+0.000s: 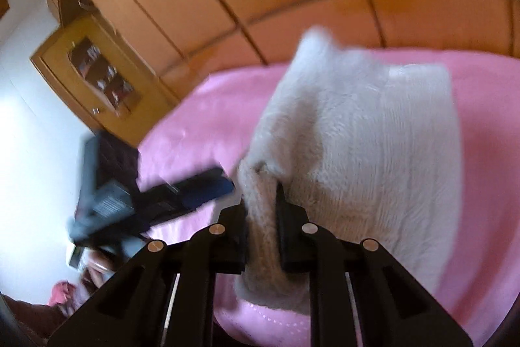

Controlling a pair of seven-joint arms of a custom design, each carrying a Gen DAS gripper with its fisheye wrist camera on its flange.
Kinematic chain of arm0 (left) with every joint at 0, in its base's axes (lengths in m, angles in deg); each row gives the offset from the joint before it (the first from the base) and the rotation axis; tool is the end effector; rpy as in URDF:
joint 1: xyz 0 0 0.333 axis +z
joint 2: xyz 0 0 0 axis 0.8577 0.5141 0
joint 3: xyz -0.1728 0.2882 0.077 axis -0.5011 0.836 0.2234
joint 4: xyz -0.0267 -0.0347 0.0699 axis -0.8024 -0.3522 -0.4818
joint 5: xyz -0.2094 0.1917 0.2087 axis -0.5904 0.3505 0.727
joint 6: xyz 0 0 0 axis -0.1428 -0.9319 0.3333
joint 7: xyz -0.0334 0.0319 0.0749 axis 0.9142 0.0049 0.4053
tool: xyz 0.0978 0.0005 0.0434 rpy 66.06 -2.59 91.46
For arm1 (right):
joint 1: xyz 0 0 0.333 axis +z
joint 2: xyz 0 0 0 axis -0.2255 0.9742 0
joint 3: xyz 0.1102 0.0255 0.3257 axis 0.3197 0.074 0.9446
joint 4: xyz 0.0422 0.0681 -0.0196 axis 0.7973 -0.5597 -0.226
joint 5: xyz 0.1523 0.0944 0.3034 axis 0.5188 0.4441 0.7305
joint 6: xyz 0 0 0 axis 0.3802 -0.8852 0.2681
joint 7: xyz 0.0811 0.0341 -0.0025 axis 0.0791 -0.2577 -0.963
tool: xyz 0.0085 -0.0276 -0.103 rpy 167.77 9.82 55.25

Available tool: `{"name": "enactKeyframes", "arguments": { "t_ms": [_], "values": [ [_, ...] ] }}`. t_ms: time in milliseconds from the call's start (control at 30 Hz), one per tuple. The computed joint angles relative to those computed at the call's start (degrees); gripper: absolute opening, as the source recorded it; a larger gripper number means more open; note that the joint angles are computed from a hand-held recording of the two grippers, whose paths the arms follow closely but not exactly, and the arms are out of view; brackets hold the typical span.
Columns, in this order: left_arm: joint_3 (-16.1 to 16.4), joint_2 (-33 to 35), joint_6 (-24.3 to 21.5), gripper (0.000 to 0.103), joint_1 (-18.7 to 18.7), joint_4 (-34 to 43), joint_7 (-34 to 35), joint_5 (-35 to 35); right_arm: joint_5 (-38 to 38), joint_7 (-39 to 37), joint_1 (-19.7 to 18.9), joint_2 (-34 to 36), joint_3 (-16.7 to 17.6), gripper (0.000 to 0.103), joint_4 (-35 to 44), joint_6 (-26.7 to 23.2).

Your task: Fold small clothes

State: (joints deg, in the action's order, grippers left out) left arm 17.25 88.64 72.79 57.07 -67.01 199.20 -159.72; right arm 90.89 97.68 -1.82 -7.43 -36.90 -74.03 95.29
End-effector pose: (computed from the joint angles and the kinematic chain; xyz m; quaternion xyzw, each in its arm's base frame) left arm 0.5949 -0.1225 0.4899 0.6549 -0.5348 0.5233 0.1056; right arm 0.5895 0.1951 0.5336 -0.7282 0.5640 0.1058 0.3747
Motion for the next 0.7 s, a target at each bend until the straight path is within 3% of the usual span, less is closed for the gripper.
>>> {"name": "enactKeyframes", "arguments": {
  "t_ms": [167,300,400,433,500,567,667,700],
  "values": [
    [-0.53,4.29,-6.01,0.08,1.12,3.6,-3.09,-0.61,-2.4,0.65,1.36,-0.2,0.35,0.013,-2.46,2.57],
    [-2.09,8.78,-8.68,0.08,1.71,8.18,-7.5,0.36,-4.7,-1.25,1.84,-1.71,0.21,0.015,-4.5,5.08],
    [-3.29,12.53,-9.28,0.08,1.37,12.48,-12.49,2.85,-1.65,-3.63,0.95,-2.37,0.3,0.033,-5.07,3.45],
    [-3.65,12.66,-8.53,0.079,1.24,12.63,-13.46,3.89,0.36,-5.15,0.46,-2.82,0.27,0.043,-5.47,2.78],
    [-4.25,13.58,-7.51,0.061,0.72,14.32,-15.09,7.09,2.83,-7.39,-0.15,-4.51,-0.37,0.045,-6.82,2.57],
    [-3.98,14.73,-6.93,0.055,0.32,16.64,-19.08,12.92,5.69,-8.57,-0.98,-6.2,-1.53,0.051,-8.26,2.24],
    [-4.91,16.39,-5.98,0.054,0.33,18.94,-22.77,17.61,5.48,-7.5,-1.69,-9.13,-3.62,0.054,-12.03,6.06],
    [-5.34,16.82,-5.7,0.046,0.5,19.44,-23.53,18.72,4.29,-5.54,-1.98,-9.29,-4.36,0.054,-12.9,7.1]
  ]
}}
